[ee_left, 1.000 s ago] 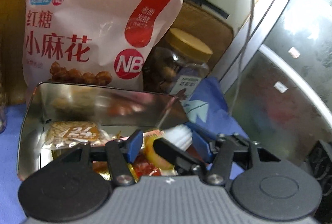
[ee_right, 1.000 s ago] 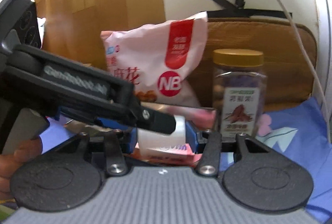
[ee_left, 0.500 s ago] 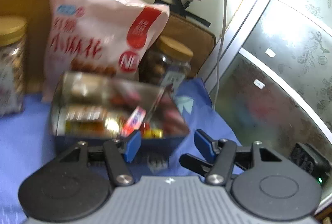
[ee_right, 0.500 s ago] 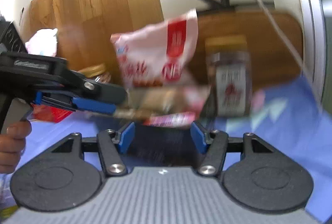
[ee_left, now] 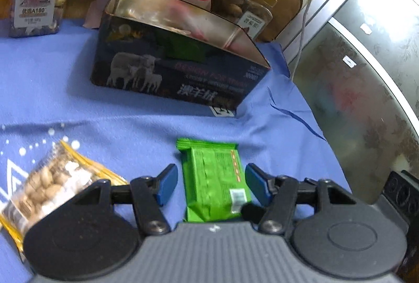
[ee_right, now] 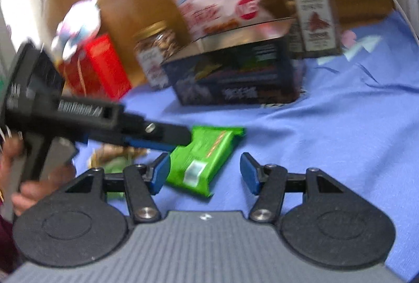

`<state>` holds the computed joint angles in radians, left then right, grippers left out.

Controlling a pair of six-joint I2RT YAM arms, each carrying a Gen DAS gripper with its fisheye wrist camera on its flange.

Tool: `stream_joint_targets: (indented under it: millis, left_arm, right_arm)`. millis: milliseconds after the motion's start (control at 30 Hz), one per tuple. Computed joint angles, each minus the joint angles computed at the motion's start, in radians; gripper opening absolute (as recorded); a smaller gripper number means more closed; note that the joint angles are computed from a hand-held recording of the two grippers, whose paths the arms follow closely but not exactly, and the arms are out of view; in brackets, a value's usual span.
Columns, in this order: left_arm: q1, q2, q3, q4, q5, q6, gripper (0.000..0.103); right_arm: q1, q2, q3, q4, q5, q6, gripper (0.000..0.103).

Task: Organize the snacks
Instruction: 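Close both grippers on the green snack packet and lift it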

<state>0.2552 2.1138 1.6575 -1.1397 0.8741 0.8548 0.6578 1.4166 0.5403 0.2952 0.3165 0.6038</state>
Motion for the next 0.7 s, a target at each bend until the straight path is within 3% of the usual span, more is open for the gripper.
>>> stream_joint_targets:
  millis: [233, 300, 433, 467, 567, 700]
  left_arm:
    - [-0.017, -0.052, -0.099, 0.082, -0.017, -0.009, 0.058]
    - [-0.021, -0.066, -0.122, 0.101, -0.017, -0.014, 0.056]
    - [-0.023, -0.105, -0.17, 0.147, -0.029, -0.02, 0.054]
    - [-0.02, -0.106, -0.164, 0.135, -0.024, -0.021, 0.054]
    - [-0.01, -0.114, -0.134, 0.096, 0.007, -0.014, 0.054]
    - [-0.011, -0.129, -0.076, 0.041, 0.059, 0.017, 0.054]
  right_arm:
    - [0.1, 0.139, 0.137, -0.127, 0.147, -0.132, 0.062]
    - [0.114, 0.154, 0.142, -0.127, 0.173, -0.164, 0.055]
    - [0.131, 0.144, 0.119, -0.099, 0.205, -0.187, 0.054]
    - [0.136, 0.135, 0.107, -0.077, 0.217, -0.191, 0.052]
    - [0.162, 0.121, 0.093, -0.055, 0.301, -0.192, 0.032]
    - [0.118, 0.075, 0.065, 0.011, 0.299, -0.189, 0.027]
